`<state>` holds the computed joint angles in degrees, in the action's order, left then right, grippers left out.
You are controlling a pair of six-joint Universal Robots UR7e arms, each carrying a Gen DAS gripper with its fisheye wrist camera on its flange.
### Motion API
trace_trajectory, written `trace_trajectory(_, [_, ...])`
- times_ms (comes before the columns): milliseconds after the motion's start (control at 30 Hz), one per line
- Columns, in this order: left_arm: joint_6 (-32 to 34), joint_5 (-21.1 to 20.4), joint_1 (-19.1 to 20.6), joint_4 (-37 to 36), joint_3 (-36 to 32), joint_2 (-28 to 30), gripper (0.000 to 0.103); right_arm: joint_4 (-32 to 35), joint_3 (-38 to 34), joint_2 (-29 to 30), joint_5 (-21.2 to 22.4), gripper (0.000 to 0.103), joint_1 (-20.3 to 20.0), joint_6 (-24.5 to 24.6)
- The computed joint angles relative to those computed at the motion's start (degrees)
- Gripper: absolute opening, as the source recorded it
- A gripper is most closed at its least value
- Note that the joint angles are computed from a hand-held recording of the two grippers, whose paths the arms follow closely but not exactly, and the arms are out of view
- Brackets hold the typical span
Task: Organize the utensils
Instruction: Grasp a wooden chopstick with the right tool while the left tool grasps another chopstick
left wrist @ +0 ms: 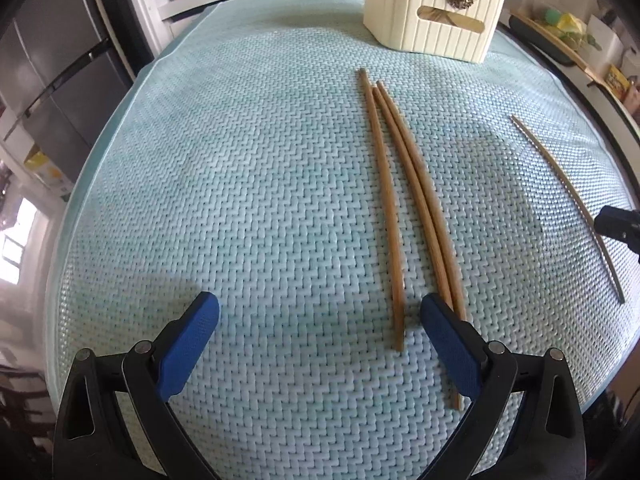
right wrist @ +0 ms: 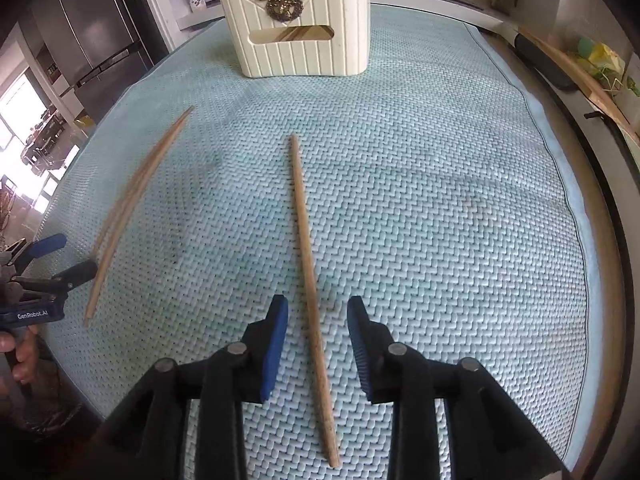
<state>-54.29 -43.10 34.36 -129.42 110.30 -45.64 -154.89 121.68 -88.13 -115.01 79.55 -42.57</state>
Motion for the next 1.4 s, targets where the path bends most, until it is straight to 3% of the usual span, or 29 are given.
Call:
trace_trajectory(200, [6.6, -0.9, 3.3, 0.7, -6.3, 2.7, 0.101, 1.5, -2.9, 2.1, 0.8, 0.031, 1.0, 1.0])
trace_trajectory(433, [13.1, 2.2, 6.8, 3.0, -15.5, 7.5, 0.101, 2.0, -4.4, 2.8, 1.6, 0.031, 1.1, 1.8])
trace_trajectory(700, [17.3, 0.1, 11.1, 1.1, -23.9, 11.6, 0.097, 4.5, -6.6, 2.4, 3.1, 0.031, -0.9, 2.7])
trace_trajectory(800, [20.1, 0.0, 11.0, 1.2, -26.2, 13.0, 0.082, 5.5, -8.1, 2.8, 3.7, 0.031, -0.8, 3.8])
trace_trajectory(867, [22.3, -1.0, 11.0, 1.4, -27.7, 13.6, 0.051, 8.3, -10.7, 3.6, 4.5, 0.031, -1.0, 4.9])
trace_trajectory(900, [23.2, -1.9, 10.9, 1.9, -28.3, 13.8, 0.041, 10.2, -12.3, 4.3, 4.9, 0.031, -1.0, 5.5])
trace_trajectory(933, [23.7, -2.0, 10.7, 2.5, -28.8, 14.0, 0.015, 11.9, -13.9, 5.2, 5.1, 0.031, -0.8, 5.9])
trace_trajectory(967, [23.8, -1.7, 10.6, 3.7, -29.4, 14.3, 0.006, 13.5, -15.5, 6.3, 4.7, 0.031, -0.4, 6.1])
trace_trajectory(1167, [24.3, -4.0, 10.5, 0.5, -26.3, 12.2, 0.004, 18.6, -21.1, 13.9, 0.3, 0.032, 4.2, 5.9])
trace_trajectory(1333, [24.3, -4.7, 9.3, -4.9, -22.3, 8.1, 0.004, 15.1, -22.9, 18.9, -6.4, 0.037, 6.6, 3.8])
trace_trajectory(1367, [24.3, -4.8, 8.8, -6.1, -21.2, 7.0, 0.004, 15.0, -23.1, 19.0, -6.2, 0.034, 6.7, 3.2])
trace_trajectory(1400, [24.3, -4.5, 8.1, -6.9, -20.2, 6.0, 0.004, 15.3, -23.3, 19.3, -5.8, 0.009, 6.7, 3.0])
